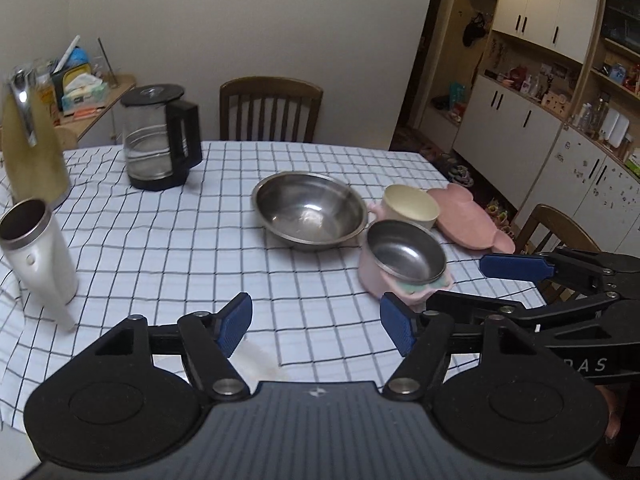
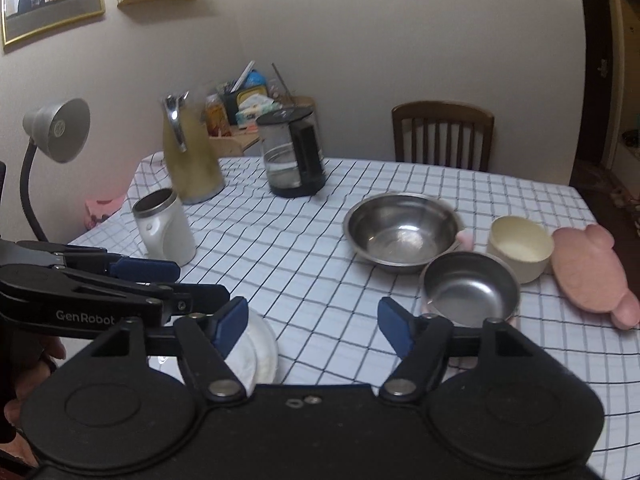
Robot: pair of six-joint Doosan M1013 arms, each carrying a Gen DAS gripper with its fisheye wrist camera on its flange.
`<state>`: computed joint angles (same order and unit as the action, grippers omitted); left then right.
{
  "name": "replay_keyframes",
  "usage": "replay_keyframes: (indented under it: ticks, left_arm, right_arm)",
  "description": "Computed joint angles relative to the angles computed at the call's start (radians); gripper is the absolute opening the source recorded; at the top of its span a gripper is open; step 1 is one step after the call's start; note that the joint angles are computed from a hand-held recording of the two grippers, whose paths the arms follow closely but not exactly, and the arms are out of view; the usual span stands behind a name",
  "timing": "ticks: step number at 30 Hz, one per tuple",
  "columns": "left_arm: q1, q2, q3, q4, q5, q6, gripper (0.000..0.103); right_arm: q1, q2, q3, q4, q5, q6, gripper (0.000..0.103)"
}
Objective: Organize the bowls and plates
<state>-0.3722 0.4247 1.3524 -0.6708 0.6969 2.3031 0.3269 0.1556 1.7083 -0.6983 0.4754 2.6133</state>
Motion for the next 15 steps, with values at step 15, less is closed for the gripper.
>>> replay_keyframes:
  ticks: [15]
  left_arm:
    - [-0.14,0.035,-0.057,0.014,-0.076,-0.069,0.083]
  right_arm:
    - [-0.097,-0.113,0.11,-0.155,0.06,0.14,0.101]
